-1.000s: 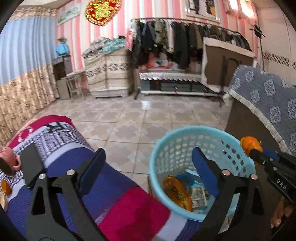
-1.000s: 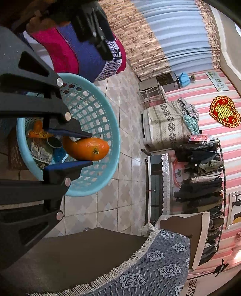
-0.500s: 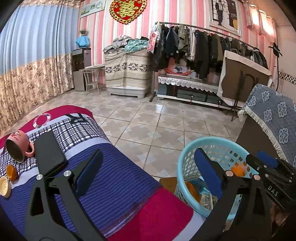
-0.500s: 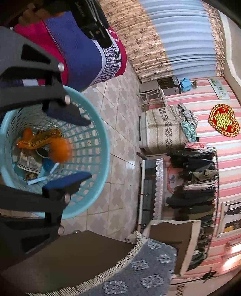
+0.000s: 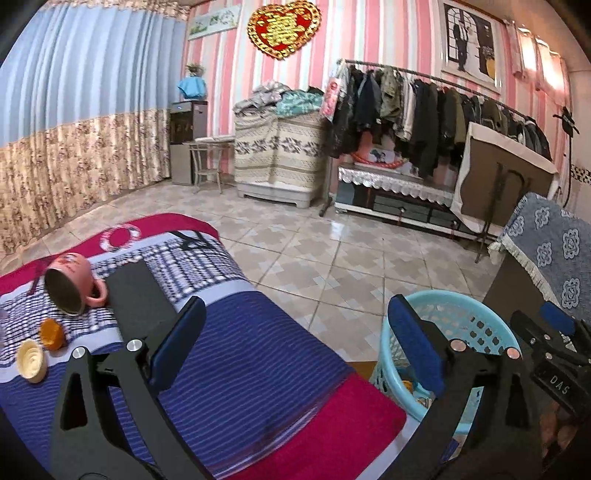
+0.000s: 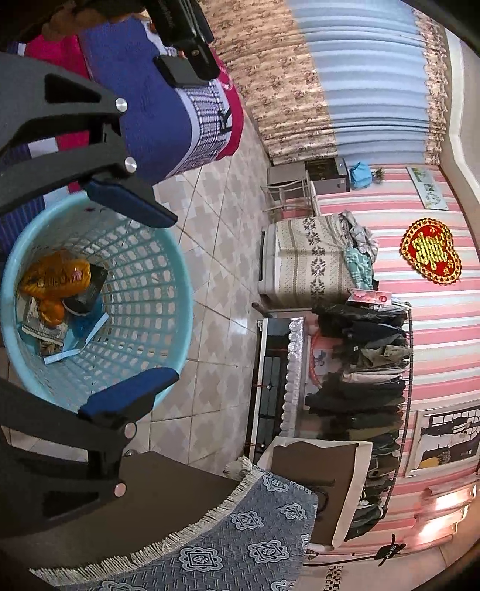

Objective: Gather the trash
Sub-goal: 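Move both grippers back to the bed toward the white bowl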

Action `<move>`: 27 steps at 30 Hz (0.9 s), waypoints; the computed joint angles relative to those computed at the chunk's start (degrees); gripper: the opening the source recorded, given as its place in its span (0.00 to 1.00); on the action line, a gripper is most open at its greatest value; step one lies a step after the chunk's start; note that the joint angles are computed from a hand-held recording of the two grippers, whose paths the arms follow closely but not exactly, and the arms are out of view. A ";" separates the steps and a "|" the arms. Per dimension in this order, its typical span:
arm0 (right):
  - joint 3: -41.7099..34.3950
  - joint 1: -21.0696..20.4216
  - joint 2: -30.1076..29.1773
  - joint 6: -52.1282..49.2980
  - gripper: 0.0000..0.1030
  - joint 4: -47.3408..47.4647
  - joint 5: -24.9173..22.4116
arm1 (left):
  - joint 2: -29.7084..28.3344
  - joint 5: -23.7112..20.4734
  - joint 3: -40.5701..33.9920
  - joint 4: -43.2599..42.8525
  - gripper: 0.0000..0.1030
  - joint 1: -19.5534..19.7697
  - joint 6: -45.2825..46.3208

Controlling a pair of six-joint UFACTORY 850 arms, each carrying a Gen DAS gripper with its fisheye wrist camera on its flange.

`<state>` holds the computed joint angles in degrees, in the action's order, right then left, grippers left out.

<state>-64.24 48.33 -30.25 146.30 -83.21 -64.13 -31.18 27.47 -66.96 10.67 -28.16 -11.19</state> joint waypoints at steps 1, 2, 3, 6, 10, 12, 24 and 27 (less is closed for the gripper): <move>-0.37 0.31 -0.15 -0.18 0.75 0.05 -0.21 | 0.69 0.39 0.77 -0.64 0.94 0.26 0.46; -0.56 0.48 -0.11 -0.38 0.76 -0.07 -0.26 | 1.72 1.00 1.96 -1.47 0.95 0.73 0.88; -0.81 0.64 0.03 -0.68 0.76 -0.45 -0.17 | 2.39 1.34 2.71 -1.66 0.95 1.04 0.95; -1.52 1.36 -0.14 -1.38 0.79 -0.85 -0.61 | 4.71 3.02 5.50 -3.89 0.95 2.46 3.28; -3.37 2.40 -0.91 -2.47 0.81 -1.63 -1.27 | 7.27 5.06 8.89 -10.41 0.95 4.12 10.30; -4.46 2.63 -1.45 -2.58 0.83 -2.12 -0.94 | 8.31 5.64 10.48 -14.18 0.95 5.01 14.09; -11.44 3.09 -6.23 -5.33 0.83 -5.74 3.56 | 9.08 3.29 13.35 -16.29 0.95 14.75 12.21; -13.54 2.95 -7.70 -6.63 0.83 -6.40 5.04 | 9.00 2.50 13.73 -14.22 0.95 17.29 9.13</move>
